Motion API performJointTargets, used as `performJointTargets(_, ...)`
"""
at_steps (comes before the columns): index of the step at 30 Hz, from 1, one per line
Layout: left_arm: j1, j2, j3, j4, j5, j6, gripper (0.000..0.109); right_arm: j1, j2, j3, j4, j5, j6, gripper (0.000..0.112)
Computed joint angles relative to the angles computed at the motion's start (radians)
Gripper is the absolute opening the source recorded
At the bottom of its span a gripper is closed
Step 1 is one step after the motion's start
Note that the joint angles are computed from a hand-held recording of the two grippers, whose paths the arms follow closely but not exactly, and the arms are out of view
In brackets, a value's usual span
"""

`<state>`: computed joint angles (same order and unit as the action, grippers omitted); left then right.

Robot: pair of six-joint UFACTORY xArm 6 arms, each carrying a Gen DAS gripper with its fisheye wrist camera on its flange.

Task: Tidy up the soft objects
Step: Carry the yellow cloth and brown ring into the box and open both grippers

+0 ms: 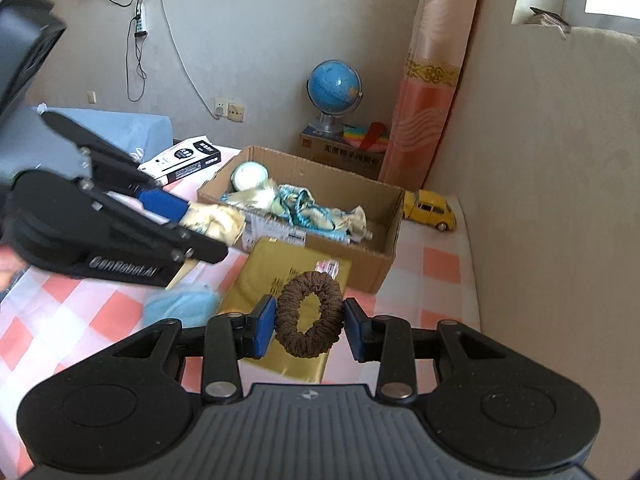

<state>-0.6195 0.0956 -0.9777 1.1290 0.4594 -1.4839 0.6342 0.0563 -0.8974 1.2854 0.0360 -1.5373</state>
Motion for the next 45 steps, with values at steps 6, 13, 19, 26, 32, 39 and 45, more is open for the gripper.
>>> performJointTargets(6, 0.068, 0.050, -0.074, -0.014, -0.015, 0.052, 0.030, -0.018, 0.081, -0.089, -0.172, 0.019, 0.135, 0.042)
performJointTargets(13, 0.139, 0.129, -0.169, -0.062, -0.052, 0.126, 0.030, -0.043, 0.183, -0.229, -0.279, 0.048, 0.240, 0.042)
performJointTargets(19, 0.180, 0.250, -0.298, -0.129, -0.100, 0.196, 0.030, -0.059, 0.244, -0.302, -0.370, 0.058, 0.339, 0.042)
performJointTargets(26, 0.205, 0.408, -0.458, -0.120, -0.107, 0.165, 0.058, -0.082, 0.278, -0.319, -0.524, 0.046, 0.493, 0.042)
performJointTargets(32, 0.197, 0.348, -0.396, -0.042, -0.074, 0.099, 0.080, -0.102, 0.314, -0.358, -0.597, 0.061, 0.574, 0.042)
performJointTargets(39, 0.147, 0.130, -0.188, -0.024, 0.017, 0.034, 0.084, -0.108, 0.389, -0.468, -0.601, 0.121, 0.596, 0.042)
performJointTargets(45, 0.076, -0.017, -0.048, 0.044, 0.101, -0.077, 0.095, -0.113, 0.461, -0.582, -0.646, 0.172, 0.654, 0.046)
